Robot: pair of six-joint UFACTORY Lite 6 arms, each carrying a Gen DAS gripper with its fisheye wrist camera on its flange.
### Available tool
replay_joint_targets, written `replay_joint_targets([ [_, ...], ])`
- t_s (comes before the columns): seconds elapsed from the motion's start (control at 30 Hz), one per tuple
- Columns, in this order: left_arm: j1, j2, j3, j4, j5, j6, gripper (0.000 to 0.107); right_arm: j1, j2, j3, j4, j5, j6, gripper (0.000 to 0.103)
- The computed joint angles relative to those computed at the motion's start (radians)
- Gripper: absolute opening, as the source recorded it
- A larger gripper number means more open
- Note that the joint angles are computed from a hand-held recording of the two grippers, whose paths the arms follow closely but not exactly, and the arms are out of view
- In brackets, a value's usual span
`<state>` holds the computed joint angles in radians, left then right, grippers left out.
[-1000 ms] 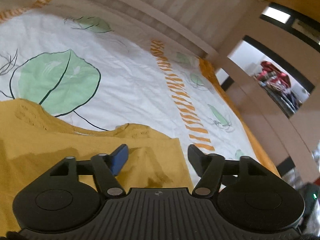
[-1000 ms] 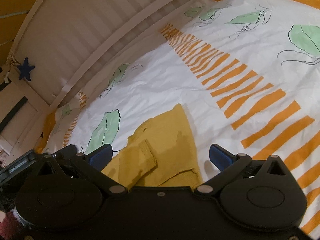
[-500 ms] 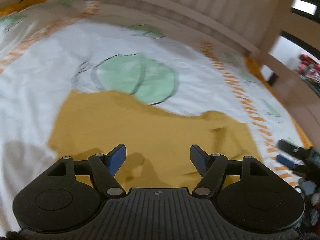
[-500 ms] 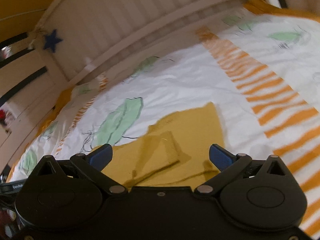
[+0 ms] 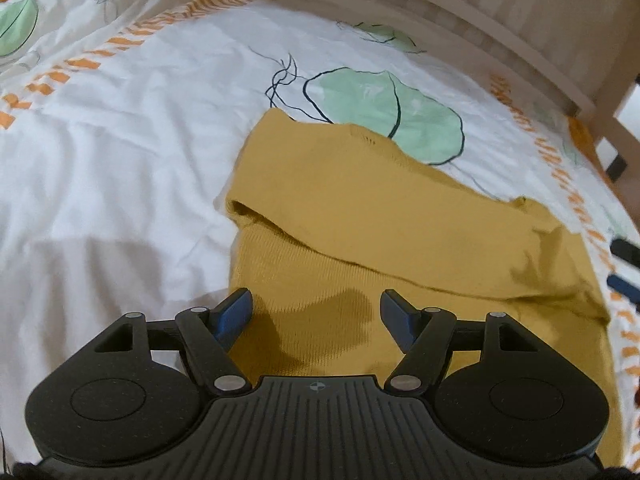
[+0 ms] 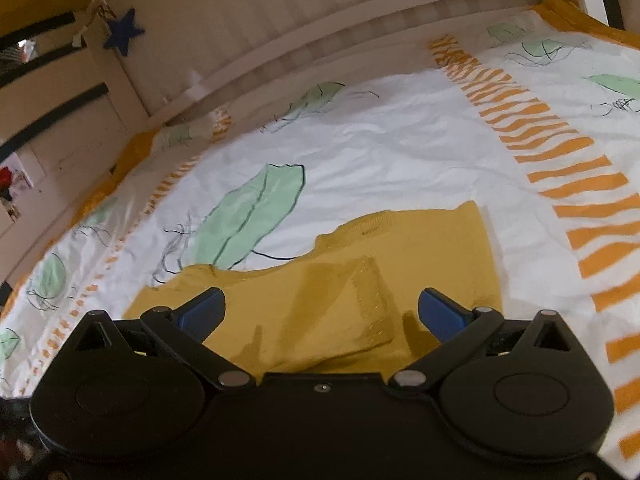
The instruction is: Fold small clothes
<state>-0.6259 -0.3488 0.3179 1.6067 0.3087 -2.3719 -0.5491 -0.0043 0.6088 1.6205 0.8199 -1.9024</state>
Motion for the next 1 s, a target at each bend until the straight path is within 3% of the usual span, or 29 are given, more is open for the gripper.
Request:
replay_joint_targets([
  [0.17,-0.084,0.114,0.051,0.007,0.074,0.027,0.086,0.016,0.141,0.060,-0.003,-0.015,-0.025,0.097],
  [0.37,-0.218,0.256,0.112,-0.012,0.213,0.002,0.102,0.000,0.182,0.071,-0.008,0.011,-0.047,0.085],
  [0.67,-0.248,0.282,0.087,0.086,0.260,-0.136,0.103,-0.040,0.292,0.157,-0.069,0.107,0.043,0.051],
  [0.83,-0.261,0.296,0.086,0.109,0.281,-0.172,0.103,-0.034,0.286,0.149,-0.076,0.121,0.022,0.021],
  [1.0,-0.264,0.290,0.076,0.120,0.286,-0.188,0.103,-0.039,0.165,0.084,-0.066,0.097,-0.023,0.015],
])
